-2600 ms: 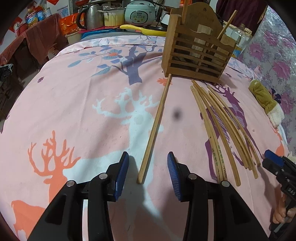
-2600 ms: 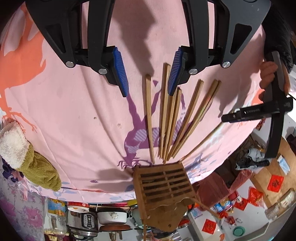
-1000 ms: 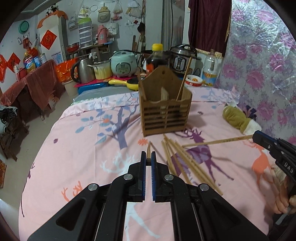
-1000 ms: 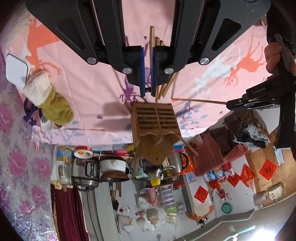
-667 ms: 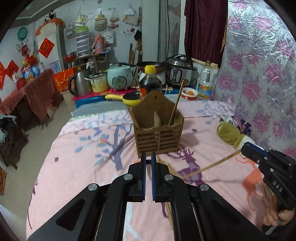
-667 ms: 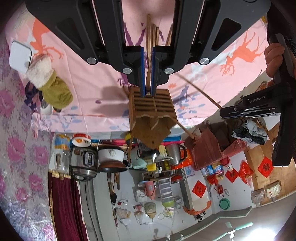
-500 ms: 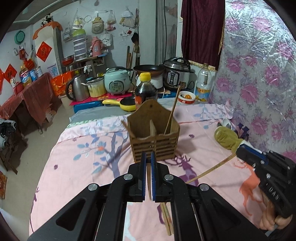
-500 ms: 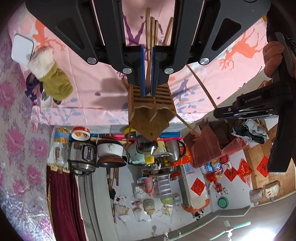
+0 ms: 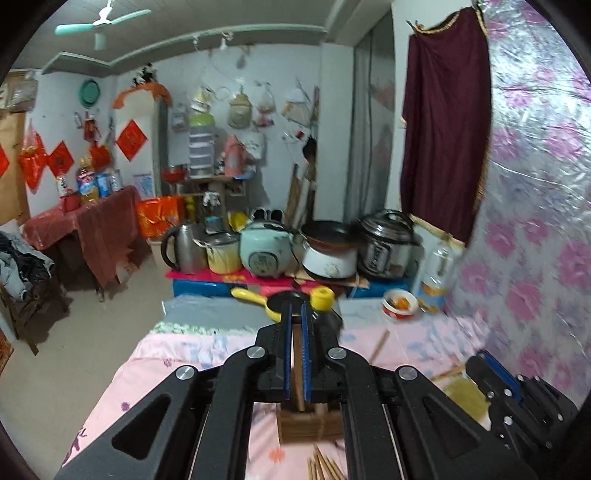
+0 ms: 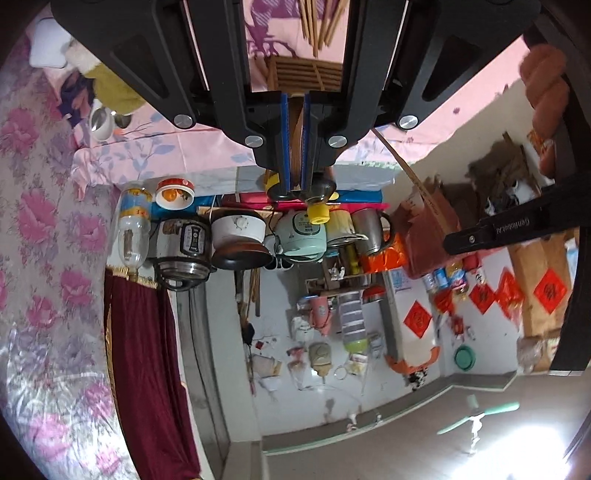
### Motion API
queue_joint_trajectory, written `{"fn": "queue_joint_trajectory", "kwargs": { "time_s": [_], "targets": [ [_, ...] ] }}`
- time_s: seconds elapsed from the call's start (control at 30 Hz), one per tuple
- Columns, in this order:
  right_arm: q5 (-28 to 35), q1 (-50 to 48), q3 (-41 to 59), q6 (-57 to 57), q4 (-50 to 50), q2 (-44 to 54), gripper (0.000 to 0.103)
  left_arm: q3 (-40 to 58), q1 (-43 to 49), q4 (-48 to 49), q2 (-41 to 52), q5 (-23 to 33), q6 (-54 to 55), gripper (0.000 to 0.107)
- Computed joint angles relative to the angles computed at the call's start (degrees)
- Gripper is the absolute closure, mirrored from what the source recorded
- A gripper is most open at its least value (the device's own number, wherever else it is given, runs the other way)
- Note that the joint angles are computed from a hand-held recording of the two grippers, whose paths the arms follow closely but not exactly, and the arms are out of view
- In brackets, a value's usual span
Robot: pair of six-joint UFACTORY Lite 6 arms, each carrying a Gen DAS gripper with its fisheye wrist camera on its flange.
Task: Organize utensils
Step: 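Carry both chopsticks above the wooden holder and open both grippers into it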
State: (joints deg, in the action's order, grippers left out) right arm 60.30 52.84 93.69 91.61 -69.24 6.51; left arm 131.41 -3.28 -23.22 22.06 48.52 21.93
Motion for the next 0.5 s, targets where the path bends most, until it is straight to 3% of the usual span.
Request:
{"fn": "queue_joint_trajectory", "kwargs": {
  "time_s": [0.07,0.17,0.27,0.3,0.33,0.4,0.5],
  "targets": [
    [-2.48,-3.24,0.11,0.34,0.86,2.63,0.096,-3.45,-0.78,-0.84,1.86,-3.15,0.8,0.102],
    [-10.44,-9.46,-0.5,-3.84,8.22,6.84,0.095,-1.24,-1.24,1.11,10.18,0.27,-0.97,0.102],
    [-11.87,-10.01,-6.0,0.08,7.8,3.63,0.091,-7.88,0.88,-2.24,8.35,-0.57,3.64,0.097],
    [-11.22,-8.99,-7.95,1.95,6.12,1.44,0.091,-12.02,1.72,-3.42,5.39,-2.82,5.91,0.076],
    [-10.15,-7.94,-9.18,3.15,4.92,-0.2,0.089,-16.15,2.44,-3.63,2.19,-5.91,6.66,0.046],
    [-6.85,-4.7,-11.51,5.42,2.31,-3.92,0.082,-22.8,4.39,-6.46,-3.74,-10.66,8.59,0.032],
    [-2.18,-0.02,-14.49,7.72,0.04,-7.46,0.067,-25.18,7.44,-11.26,-7.31,-8.19,12.62,0.027]
  ]
}}
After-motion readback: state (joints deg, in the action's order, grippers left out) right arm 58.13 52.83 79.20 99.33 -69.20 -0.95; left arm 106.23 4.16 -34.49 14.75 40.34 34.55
